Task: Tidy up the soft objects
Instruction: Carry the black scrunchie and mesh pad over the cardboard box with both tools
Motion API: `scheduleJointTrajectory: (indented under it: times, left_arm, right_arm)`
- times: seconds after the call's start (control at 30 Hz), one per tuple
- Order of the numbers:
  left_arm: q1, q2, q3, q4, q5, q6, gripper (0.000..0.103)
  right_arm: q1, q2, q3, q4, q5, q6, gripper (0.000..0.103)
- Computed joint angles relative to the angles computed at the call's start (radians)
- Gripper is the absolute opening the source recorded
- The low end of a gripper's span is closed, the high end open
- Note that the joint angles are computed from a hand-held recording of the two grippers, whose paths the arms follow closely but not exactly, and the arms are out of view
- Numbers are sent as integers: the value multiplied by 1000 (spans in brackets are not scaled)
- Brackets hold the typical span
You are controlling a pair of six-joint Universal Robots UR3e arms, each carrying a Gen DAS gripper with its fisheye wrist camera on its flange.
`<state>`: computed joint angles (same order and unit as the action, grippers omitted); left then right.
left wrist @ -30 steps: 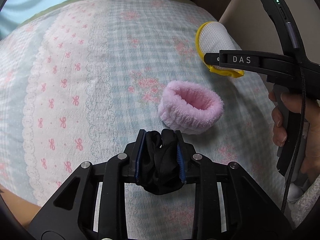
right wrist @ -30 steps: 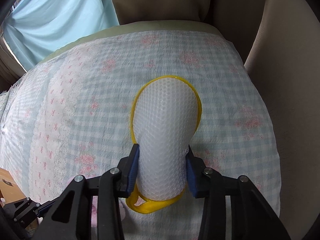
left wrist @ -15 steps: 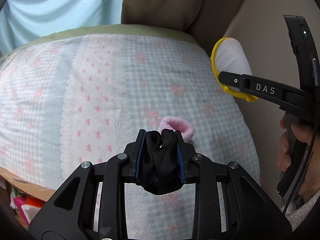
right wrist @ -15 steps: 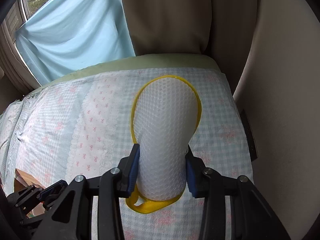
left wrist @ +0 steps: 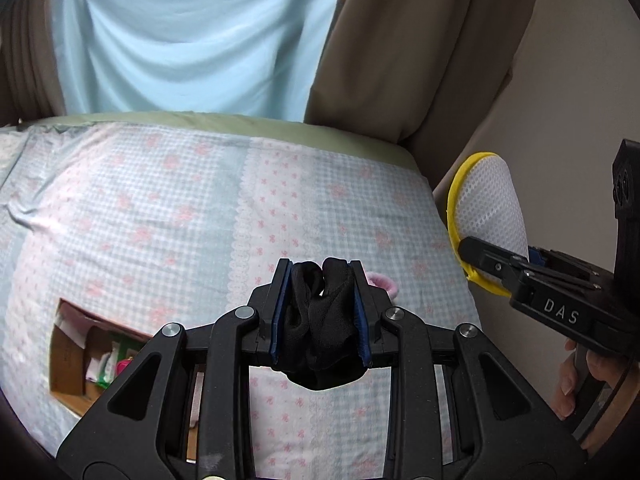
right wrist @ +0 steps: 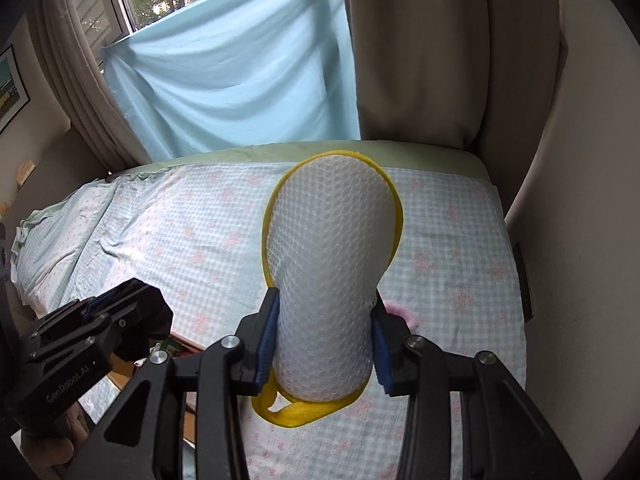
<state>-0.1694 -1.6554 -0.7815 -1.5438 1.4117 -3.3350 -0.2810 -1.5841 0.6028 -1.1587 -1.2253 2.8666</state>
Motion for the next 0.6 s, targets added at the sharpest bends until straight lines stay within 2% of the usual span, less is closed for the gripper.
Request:
scheduleJointTrajectory:
  times: [0.13, 0.23, 0.37, 0.43, 0.5, 0.6]
  left_arm:
    - [177, 127, -18, -120, -80, 84, 25]
    - [378, 231, -42, -254, -185, 226, 25]
    - [714, 335, -51, -491, -350, 530, 25]
    - [869, 345, -17, -641, -404, 705, 25]
    - [1006, 340, 9, -769, -433, 875, 25]
    - [1108, 330, -44, -815, -419, 1038, 25]
  right_arm:
    - [198, 12, -31, 5, -73, 129, 38]
    - [380, 44, -42, -31, -151, 273, 38]
    - [608, 105, -21, -113, -263, 478, 38]
    - [698, 152, -29, -138, -308, 575, 38]
    - [763, 193, -21, -162, -337, 657, 38]
    - [843, 256, -9, -195, -368, 771, 38]
